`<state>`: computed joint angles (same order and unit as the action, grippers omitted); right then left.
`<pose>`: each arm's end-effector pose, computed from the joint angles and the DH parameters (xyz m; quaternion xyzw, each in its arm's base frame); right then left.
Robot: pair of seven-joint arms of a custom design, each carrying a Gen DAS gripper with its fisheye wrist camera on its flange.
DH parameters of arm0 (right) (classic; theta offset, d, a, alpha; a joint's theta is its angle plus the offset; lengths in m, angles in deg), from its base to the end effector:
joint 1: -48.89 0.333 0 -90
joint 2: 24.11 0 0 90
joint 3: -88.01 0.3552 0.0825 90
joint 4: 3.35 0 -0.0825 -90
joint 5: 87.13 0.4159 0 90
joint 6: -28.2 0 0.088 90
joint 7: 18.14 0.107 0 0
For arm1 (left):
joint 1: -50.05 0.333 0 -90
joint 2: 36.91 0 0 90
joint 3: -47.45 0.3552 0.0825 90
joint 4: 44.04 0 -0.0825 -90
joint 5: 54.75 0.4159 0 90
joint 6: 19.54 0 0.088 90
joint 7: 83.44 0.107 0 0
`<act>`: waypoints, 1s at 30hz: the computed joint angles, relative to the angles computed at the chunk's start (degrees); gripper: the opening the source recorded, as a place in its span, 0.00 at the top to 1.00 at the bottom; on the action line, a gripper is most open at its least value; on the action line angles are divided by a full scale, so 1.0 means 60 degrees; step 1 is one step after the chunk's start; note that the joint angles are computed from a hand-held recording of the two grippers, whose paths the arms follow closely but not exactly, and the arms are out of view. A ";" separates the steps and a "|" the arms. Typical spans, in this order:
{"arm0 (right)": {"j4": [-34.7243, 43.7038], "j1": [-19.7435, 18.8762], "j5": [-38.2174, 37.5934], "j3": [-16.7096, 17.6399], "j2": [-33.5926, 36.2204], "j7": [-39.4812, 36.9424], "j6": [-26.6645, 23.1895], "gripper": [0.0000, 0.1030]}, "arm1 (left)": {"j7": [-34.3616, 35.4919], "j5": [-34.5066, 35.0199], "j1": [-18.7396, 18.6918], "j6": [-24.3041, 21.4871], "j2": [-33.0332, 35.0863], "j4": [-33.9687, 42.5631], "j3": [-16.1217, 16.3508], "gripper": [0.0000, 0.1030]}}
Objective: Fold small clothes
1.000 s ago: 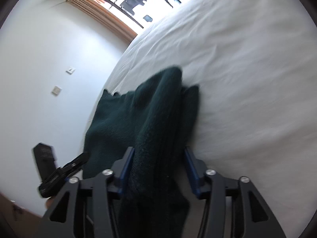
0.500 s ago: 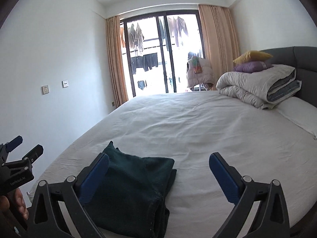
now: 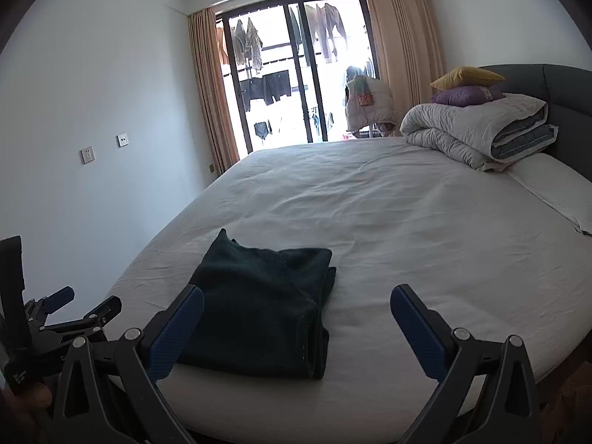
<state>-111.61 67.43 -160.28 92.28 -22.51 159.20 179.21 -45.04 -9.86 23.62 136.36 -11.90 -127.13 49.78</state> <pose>0.5828 0.2706 0.5827 -0.5425 0.6487 -0.3964 0.3575 0.6994 -0.3486 0.5522 -0.5848 0.6593 -0.3339 0.3345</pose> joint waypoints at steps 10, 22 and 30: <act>0.0296 0.0411 0.1547 0.0056 0.0660 -0.1765 -0.0989 0.00 | 0.1849 -0.2230 0.0298 -0.0413 0.0743 0.0466 -0.0415 0.00; 0.0466 0.0652 0.2467 -0.0218 0.1051 -0.2303 -0.0936 0.00 | 0.2484 -0.2971 0.0174 -0.0764 0.1164 0.0774 -0.0258 0.00; 0.0495 0.0699 0.2617 -0.0268 0.1109 -0.2386 -0.1014 0.00 | 0.2545 -0.3107 0.0154 -0.0789 0.1150 0.0748 -0.0213 0.00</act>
<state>-108.65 71.63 -144.57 90.68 -15.85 144.89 173.13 -29.77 -28.50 24.54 131.62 -5.00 -122.64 48.51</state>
